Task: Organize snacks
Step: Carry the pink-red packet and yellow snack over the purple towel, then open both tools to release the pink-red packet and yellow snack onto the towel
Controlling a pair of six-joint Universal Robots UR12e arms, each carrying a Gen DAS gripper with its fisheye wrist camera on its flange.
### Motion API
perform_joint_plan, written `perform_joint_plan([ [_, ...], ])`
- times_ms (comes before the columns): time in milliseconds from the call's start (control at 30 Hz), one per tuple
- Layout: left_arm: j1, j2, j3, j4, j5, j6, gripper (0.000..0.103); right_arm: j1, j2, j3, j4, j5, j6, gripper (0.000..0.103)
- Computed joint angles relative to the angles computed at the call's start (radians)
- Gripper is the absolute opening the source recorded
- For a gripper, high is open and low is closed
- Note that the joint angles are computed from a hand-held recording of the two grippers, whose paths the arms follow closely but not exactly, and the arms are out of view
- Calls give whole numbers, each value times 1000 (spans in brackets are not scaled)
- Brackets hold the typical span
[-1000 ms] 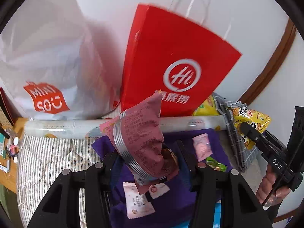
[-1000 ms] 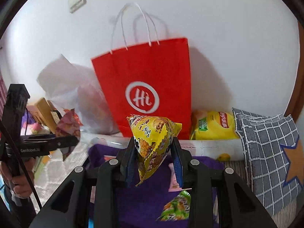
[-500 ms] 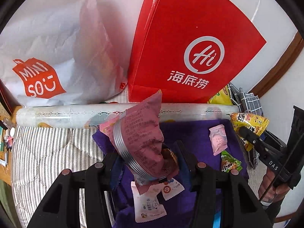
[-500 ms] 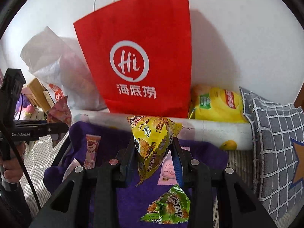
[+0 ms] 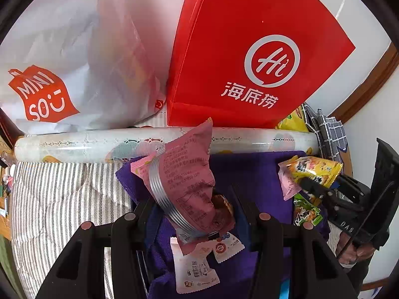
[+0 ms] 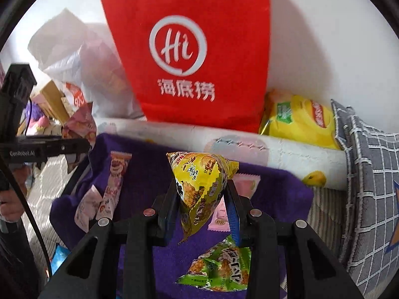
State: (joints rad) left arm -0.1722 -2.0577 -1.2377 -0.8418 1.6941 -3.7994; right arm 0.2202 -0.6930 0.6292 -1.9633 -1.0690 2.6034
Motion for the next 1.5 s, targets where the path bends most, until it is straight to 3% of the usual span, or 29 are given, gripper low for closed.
perform_joint_plan([
  [533, 4, -8, 11, -21, -22, 3, 49, 20, 33, -59, 139, -62, -79, 38],
  [700, 1, -20, 31, -64, -24, 8, 49, 13, 3, -13, 64, -31, -66, 53],
  [1000, -5, -47, 72, -157, -35, 23, 49, -5, -51, 66, -79, 12, -8, 54],
  [1233, -17, -63, 97, -181, -39, 80, 50, -7, -65, 82, -115, 21, -8, 59],
  [1333, -22, -66, 104, -178, -39, 113, 58, -9, -69, 88, -128, 26, 1, 59],
  [1400, -22, -63, 100, -160, -45, 123, 69, -13, -75, 96, -142, 39, 12, 59],
  [1500, -20, -54, 88, -126, -62, 123, 71, -19, -78, 97, -147, 62, 33, 63],
])
